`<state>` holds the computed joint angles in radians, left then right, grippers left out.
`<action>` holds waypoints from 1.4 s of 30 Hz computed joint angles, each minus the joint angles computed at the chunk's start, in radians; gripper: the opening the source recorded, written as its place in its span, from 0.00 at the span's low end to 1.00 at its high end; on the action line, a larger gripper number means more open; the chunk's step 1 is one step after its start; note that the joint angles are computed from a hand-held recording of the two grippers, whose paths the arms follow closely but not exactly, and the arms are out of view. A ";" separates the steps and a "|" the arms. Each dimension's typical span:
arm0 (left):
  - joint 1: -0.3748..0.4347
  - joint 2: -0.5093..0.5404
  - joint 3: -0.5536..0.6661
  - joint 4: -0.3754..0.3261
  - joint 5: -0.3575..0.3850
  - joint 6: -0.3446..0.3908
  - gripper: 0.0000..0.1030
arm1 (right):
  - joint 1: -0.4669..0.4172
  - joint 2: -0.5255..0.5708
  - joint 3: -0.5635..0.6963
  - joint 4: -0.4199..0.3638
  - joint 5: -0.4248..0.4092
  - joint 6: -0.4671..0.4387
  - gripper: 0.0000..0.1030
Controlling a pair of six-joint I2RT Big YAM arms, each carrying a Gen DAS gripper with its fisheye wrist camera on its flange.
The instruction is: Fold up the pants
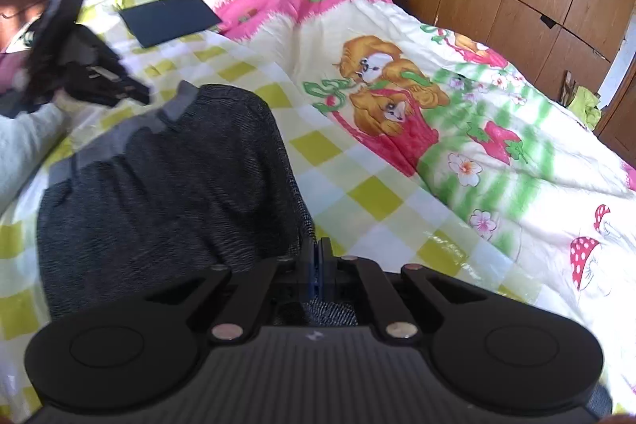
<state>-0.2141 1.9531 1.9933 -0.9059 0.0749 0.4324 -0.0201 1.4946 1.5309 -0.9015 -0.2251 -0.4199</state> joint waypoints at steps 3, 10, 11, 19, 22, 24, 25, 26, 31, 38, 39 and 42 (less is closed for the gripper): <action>-0.002 0.049 0.064 0.007 0.018 -0.025 0.70 | 0.015 -0.022 -0.028 -0.009 0.000 0.008 0.02; -0.041 0.167 0.199 -0.025 -0.146 0.181 0.80 | 0.020 -0.015 -0.027 -0.056 0.005 0.005 0.02; -0.039 0.203 0.266 -0.087 -0.131 0.165 0.80 | 0.021 -0.015 -0.030 -0.060 0.003 0.006 0.02; -0.039 0.175 0.237 -0.135 -0.157 0.184 0.24 | 0.015 -0.058 -0.058 -0.054 0.033 0.008 0.00; -0.025 0.086 0.147 -0.094 -0.109 0.170 0.23 | 0.006 -0.107 -0.079 -0.047 0.034 0.018 0.00; -0.020 0.018 0.078 -0.068 -0.072 0.165 0.22 | 0.006 -0.146 -0.098 -0.048 0.034 0.018 0.00; -0.019 -0.012 0.047 -0.055 -0.057 0.162 0.21 | 0.008 -0.167 -0.110 -0.050 0.033 0.016 0.00; -0.018 -0.044 0.012 -0.044 -0.041 0.158 0.17 | 0.011 -0.185 -0.121 -0.051 0.032 0.013 0.00; -0.021 -0.177 -0.155 0.007 0.009 0.157 0.16 | 0.022 -0.207 -0.148 -0.041 0.036 0.016 0.04; -0.002 -0.142 -0.162 0.056 0.022 0.084 0.32 | 0.016 0.009 -0.012 0.026 -0.010 0.048 0.54; 0.002 -0.123 -0.146 0.059 0.023 0.082 0.43 | 0.019 0.053 0.024 0.025 -0.007 0.031 0.55; 0.011 -0.051 -0.078 0.095 -0.010 0.093 0.65 | 0.036 0.180 0.134 0.024 0.052 -0.027 0.58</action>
